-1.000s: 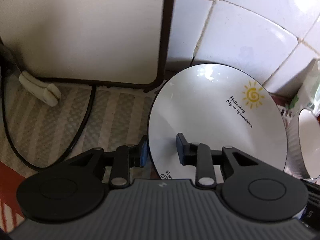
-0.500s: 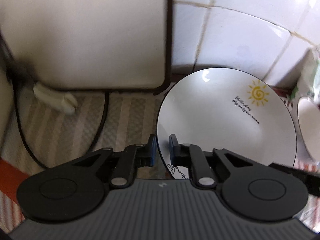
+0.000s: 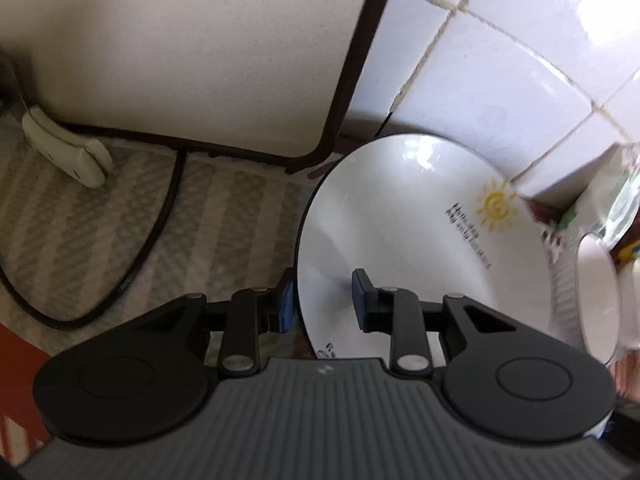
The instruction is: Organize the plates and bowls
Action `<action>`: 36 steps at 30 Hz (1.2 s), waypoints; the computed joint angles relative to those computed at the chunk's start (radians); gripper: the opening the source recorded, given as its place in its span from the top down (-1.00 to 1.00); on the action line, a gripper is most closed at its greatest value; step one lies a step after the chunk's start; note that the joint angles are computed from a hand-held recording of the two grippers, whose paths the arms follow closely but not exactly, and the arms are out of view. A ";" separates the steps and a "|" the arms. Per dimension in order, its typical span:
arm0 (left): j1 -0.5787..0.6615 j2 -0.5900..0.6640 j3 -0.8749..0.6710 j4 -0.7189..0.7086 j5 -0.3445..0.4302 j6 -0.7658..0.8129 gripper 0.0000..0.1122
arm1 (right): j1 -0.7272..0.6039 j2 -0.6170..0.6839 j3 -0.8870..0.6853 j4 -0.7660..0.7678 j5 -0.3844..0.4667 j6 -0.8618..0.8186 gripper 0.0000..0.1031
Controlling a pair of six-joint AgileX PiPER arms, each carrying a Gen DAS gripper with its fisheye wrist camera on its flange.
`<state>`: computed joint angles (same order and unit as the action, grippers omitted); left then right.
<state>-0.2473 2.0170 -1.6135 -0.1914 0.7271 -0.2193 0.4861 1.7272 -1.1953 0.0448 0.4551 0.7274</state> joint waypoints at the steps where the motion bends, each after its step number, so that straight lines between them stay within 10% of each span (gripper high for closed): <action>1: 0.003 -0.005 0.014 -0.013 -0.019 0.003 0.48 | -0.007 -0.008 0.037 0.029 -0.054 -0.005 0.58; 5: -0.037 -0.046 0.089 0.085 -0.092 -0.053 0.53 | -0.015 -0.030 0.128 0.136 -0.186 -0.077 0.59; 12: -0.087 -0.050 0.062 0.276 -0.064 -0.354 0.63 | -0.043 -0.021 0.043 0.254 -0.052 -0.131 0.65; 23: -0.017 -0.114 0.109 0.074 -0.031 -0.101 0.71 | -0.036 -0.014 -0.119 0.196 0.183 -0.155 0.61; 36: 0.018 -0.218 0.194 -0.057 0.006 0.117 0.70 | -0.034 -0.114 -0.047 0.219 0.172 -0.258 0.60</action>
